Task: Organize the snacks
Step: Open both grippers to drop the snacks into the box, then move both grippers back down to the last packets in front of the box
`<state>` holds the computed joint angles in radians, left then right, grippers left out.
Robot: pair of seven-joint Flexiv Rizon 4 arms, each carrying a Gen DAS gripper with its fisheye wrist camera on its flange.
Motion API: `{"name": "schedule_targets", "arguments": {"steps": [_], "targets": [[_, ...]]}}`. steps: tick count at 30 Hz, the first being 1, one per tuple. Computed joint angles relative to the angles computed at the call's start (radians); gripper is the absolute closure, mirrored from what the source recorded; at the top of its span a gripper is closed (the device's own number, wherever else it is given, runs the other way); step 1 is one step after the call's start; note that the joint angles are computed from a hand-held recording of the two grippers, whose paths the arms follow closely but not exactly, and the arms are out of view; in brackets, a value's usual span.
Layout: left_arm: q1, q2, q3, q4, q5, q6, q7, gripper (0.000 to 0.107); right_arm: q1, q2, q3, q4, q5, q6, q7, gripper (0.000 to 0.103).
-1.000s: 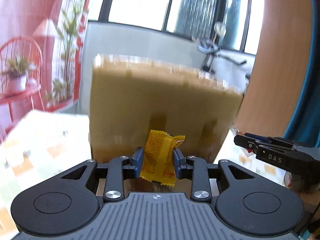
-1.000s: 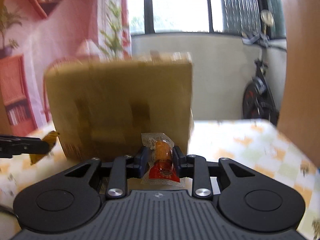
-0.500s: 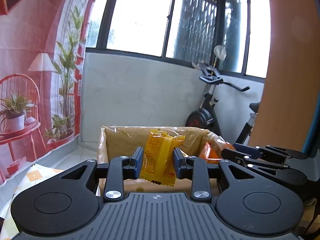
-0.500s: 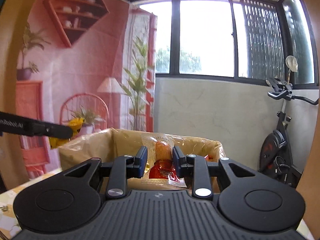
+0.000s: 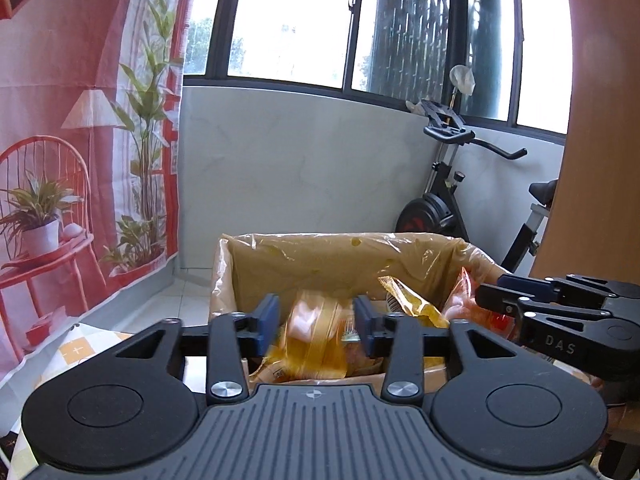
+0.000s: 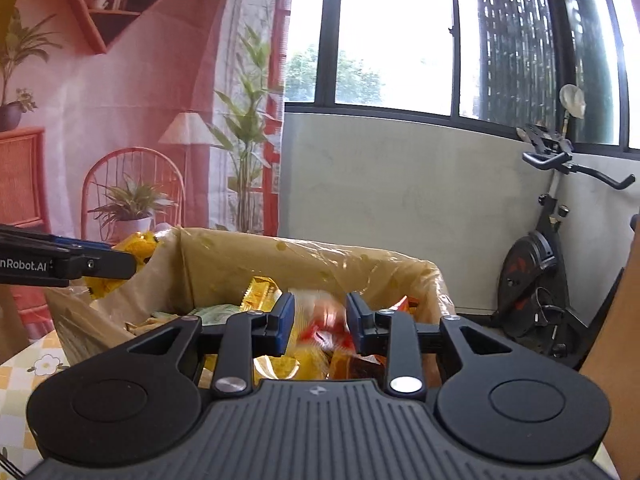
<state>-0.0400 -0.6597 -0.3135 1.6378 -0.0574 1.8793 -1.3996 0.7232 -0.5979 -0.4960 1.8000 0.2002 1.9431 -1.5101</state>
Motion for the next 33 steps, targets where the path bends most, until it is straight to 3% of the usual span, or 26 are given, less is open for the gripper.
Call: {"name": "schedule_targets", "arguments": {"steps": [2, 7, 14, 21, 26, 33], "targets": [[-0.008, 0.007, 0.015, 0.008, -0.007, 0.007, -0.006, 0.050, -0.002, 0.007, 0.006, 0.009, 0.009, -0.002, 0.009, 0.070], [0.039, 0.035, -0.030, 0.060, 0.029, 0.036, -0.030, 0.049, -0.035, 0.049, 0.064, 0.053, 0.032, 0.038, 0.035, 0.067], [0.099, 0.088, -0.069, 0.142, 0.088, 0.084, -0.099, 0.049, -0.013, 0.112, 0.102, 0.131, 0.124, 0.128, -0.045, 0.067], [0.253, 0.133, -0.197, 0.265, 0.239, 0.117, -0.225, 0.049, -0.042, 0.163, 0.208, 0.191, 0.225, 0.202, -0.120, 0.067], [0.293, 0.140, -0.214, 0.323, 0.290, 0.103, -0.263, 0.049, -0.079, 0.181, 0.284, 0.219, 0.275, 0.227, -0.172, 0.067], [0.293, 0.108, -0.201, 0.345, 0.274, 0.076, -0.269, 0.049, -0.122, 0.168, 0.353, 0.244, 0.297, 0.217, -0.163, 0.067]]}}
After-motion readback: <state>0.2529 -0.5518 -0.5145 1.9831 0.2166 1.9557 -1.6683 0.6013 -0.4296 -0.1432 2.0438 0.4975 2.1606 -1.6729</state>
